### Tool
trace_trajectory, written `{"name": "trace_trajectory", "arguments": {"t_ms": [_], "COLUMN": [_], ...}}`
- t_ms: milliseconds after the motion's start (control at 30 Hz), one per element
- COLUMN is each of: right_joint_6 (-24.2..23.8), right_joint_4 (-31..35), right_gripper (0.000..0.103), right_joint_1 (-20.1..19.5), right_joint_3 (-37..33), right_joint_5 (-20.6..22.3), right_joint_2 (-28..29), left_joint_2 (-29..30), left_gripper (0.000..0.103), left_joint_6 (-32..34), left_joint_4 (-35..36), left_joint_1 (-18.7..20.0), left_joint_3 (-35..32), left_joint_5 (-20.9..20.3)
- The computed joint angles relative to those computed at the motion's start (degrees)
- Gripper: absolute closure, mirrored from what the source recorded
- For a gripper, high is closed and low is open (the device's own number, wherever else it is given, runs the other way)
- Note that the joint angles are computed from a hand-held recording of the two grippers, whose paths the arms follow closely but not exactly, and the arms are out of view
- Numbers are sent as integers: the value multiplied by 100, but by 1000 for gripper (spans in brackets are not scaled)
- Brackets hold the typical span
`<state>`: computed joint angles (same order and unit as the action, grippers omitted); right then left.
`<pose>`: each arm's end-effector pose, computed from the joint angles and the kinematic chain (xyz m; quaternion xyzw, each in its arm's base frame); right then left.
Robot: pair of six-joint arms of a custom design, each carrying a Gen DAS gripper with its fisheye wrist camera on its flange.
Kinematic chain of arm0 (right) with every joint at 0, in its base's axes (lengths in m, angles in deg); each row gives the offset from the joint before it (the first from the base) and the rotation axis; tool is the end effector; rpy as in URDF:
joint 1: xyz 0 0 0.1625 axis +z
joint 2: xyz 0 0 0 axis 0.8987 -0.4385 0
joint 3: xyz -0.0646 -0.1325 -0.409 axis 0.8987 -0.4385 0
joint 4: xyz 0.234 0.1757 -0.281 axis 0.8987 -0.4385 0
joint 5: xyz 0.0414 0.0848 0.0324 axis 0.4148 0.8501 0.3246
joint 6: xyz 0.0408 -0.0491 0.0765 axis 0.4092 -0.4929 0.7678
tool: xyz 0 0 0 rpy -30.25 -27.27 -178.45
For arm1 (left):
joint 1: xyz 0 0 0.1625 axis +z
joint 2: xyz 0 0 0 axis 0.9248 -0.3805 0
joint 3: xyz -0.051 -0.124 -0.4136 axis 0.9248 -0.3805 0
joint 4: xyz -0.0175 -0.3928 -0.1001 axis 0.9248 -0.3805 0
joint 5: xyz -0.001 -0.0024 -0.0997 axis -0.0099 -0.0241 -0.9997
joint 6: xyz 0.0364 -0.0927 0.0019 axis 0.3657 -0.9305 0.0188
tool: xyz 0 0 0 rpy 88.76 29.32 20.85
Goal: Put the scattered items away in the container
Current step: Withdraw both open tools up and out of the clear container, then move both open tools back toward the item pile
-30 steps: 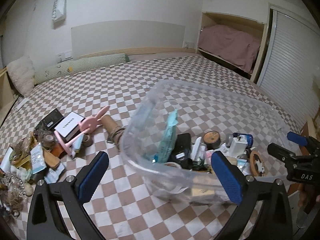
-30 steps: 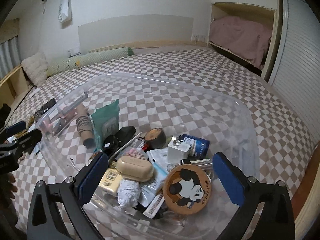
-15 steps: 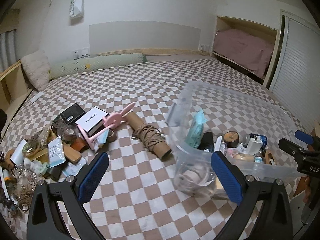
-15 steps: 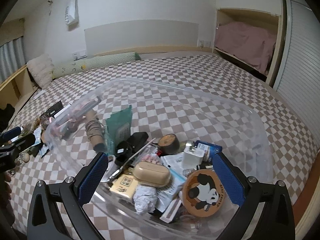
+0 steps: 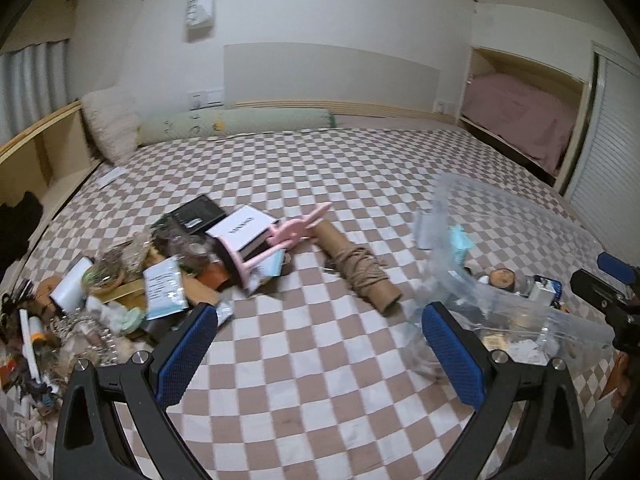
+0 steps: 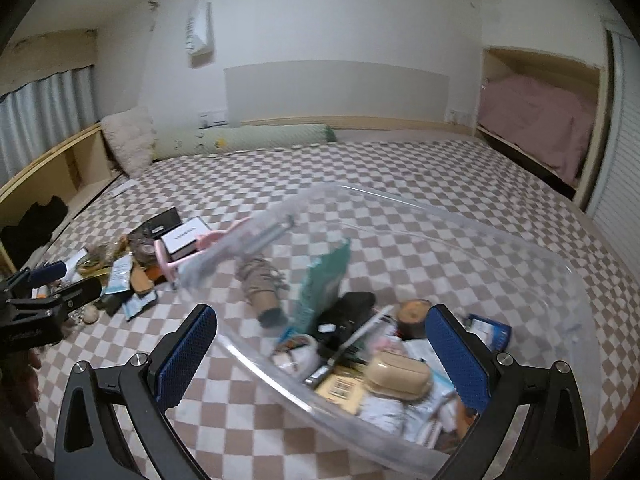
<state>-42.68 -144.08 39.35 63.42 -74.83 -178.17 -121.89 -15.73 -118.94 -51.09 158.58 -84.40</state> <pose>0.1487 -0.3213 0.5046 0.1375 -0.8220 0.4272 0.3505 -0.5241 -0.3764 0.1215 0.2512 0.8627 -0.3472 0.2683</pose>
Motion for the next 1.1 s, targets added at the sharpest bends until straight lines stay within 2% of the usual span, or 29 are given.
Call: {"name": "trace_trajectory", "arguments": {"t_ms": [333,633,767,900,1100], "right_joint_6": [101,38,43,216,209], "right_joint_4": [-340,-597,-653,-610,-938], "right_gripper": [0,0,0,0,0], "right_joint_1": [515,842,832,649,435], "right_joint_3": [66,230,367,532,750], "right_joint_5": [179,400,490,602,426], "right_joint_2": [585,1019,1234,1468,2013], "left_joint_2": [-770,-1360,-1569,-1692,-1860], "left_gripper": [0,0,0,0,0], "left_joint_6": [-269,-854,-1009,-1373,-1391], "left_joint_4": [158,576,655,1079,1095], "left_joint_1": [102,225,279,329,492], "left_joint_3": [712,1286,1603,1841,2178], "left_joint_5": [278,529,717,969,1008]}}
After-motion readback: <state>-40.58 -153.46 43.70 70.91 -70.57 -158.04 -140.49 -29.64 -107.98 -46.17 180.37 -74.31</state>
